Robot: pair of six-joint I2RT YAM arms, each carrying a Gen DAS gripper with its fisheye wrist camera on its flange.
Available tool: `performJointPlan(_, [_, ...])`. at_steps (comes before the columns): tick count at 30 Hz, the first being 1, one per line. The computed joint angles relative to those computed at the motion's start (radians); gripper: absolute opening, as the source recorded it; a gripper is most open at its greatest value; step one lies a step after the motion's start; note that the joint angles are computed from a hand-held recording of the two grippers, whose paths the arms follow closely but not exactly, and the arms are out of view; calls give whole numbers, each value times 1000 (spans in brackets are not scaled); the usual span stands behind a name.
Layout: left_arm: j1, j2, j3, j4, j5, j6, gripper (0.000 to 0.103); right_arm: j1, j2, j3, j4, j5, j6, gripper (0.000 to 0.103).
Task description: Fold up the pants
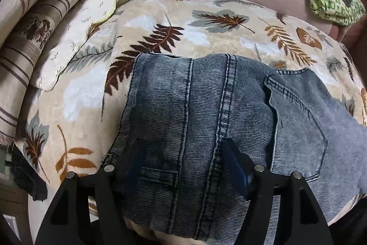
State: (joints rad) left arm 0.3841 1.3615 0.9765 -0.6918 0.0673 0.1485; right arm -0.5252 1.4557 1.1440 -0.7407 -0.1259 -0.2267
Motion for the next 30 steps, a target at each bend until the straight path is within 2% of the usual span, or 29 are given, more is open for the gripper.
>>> performJointPlan(2, [-8,-15,22,-25,-10,-11,70,-46,-116,-22,-35,-72,9,57])
performJointPlan(3, [-12,-30,25,-25,-13,-15,70,-81,-194,-42,-58,-141,18,76])
performJointPlan(4, [-16,-47,29,-27,-14,-19,70,-98,-236,-48,-86,-191,15,79])
performJointPlan(7, [-30,-83,45,-31,-11,-41,70,-147,-292,-50,-275,-418,-62,79])
performJointPlan(8, [-34,-79,55,-40,-8,-50,70,-160,-238,-51,-371,-505,-129,79])
performJointPlan(9, [-36,-72,64,-48,-5,-54,70,-157,-179,-63,-413,-537,-163,79])
performJointPlan(11, [-38,-56,67,-57,4,-51,70,-128,-72,-108,-368,-453,-144,74])
performJointPlan(12, [-42,-44,60,-57,-7,-41,70,-148,-45,-131,-316,-432,-127,67])
performJointPlan(14, [-45,-27,48,-60,-34,-35,70,-196,-39,-106,-335,-483,-108,67])
performJointPlan(16, [-39,-27,31,-61,-28,-32,70,-176,-136,-114,-280,-378,-53,68])
performJointPlan(17, [-36,-34,26,-62,-26,-31,70,-169,-158,-103,-294,-363,-70,68])
performJointPlan(19, [-31,-61,23,-60,-5,-27,70,-185,-142,-75,-360,-429,-126,70])
performJointPlan(21, [-35,-86,26,-52,13,-29,70,-172,-155,-93,-333,-403,-111,75])
performJointPlan(23, [-43,-86,31,-44,19,-24,70,-171,-89,-111,-308,-366,-120,75])
performJointPlan(25, [-61,-62,23,-29,-13,-21,73,-197,-62,-113,-290,-403,-120,75])
performJointPlan(27, [-80,-3,-6,5,-59,-4,77,-195,-82,-76,-318,-380,-92,75])
performJointPlan(30, [-66,-13,-56,68,-56,-26,84,-217,-101,-19,-321,-382,-108,75])
